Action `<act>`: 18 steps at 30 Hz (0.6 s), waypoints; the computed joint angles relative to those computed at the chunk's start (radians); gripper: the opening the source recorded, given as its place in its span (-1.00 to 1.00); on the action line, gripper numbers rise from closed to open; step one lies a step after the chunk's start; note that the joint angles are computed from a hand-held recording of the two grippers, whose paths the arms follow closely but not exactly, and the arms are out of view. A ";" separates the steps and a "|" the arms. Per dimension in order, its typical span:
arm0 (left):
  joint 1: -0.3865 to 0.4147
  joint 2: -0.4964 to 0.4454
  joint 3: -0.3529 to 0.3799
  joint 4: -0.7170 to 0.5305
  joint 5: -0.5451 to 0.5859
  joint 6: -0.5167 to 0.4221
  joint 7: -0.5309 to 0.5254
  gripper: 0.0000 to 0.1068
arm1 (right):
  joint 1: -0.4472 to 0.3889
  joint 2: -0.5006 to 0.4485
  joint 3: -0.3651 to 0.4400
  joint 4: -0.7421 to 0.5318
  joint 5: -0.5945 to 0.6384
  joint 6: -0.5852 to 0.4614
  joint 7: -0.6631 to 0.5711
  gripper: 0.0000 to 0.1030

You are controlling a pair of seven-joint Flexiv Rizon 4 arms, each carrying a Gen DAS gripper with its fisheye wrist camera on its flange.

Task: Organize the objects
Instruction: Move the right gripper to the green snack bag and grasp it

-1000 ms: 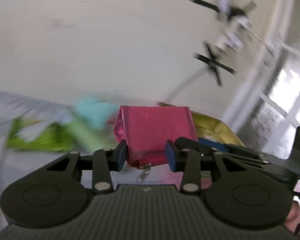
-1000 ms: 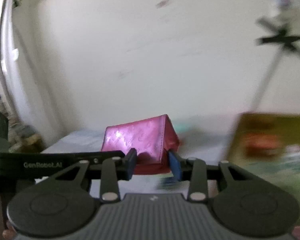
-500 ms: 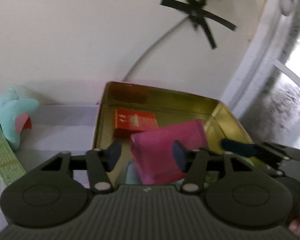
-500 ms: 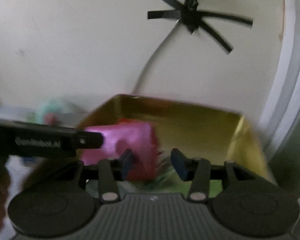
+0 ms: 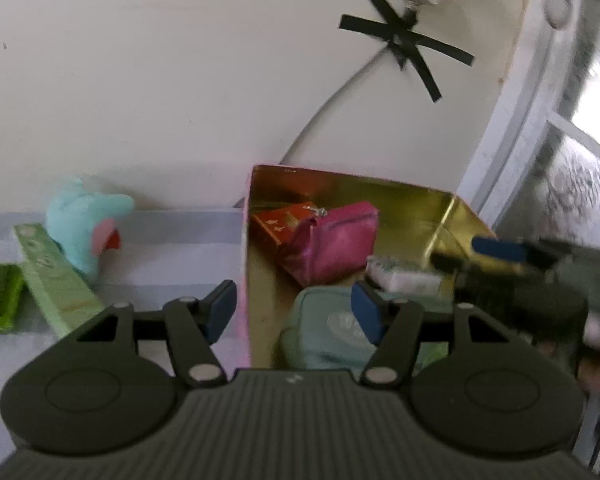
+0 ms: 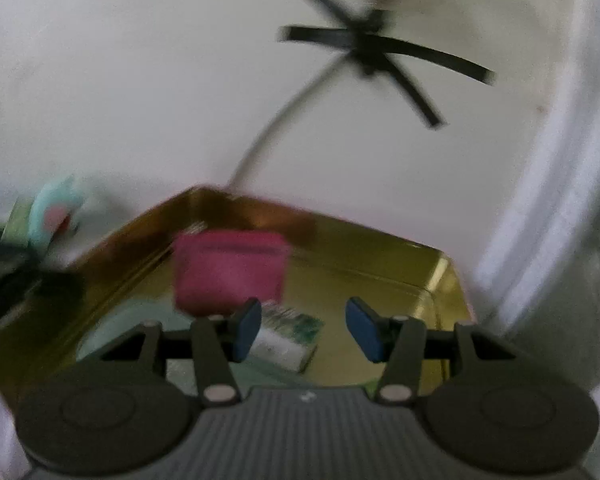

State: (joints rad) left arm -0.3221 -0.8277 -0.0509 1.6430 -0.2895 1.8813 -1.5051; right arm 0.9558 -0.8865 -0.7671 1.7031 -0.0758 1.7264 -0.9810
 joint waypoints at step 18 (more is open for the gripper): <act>0.219 0.178 0.117 0.520 -0.110 0.257 -0.095 0.22 | -0.499 0.088 0.981 -0.146 -0.260 0.105 -0.060 0.02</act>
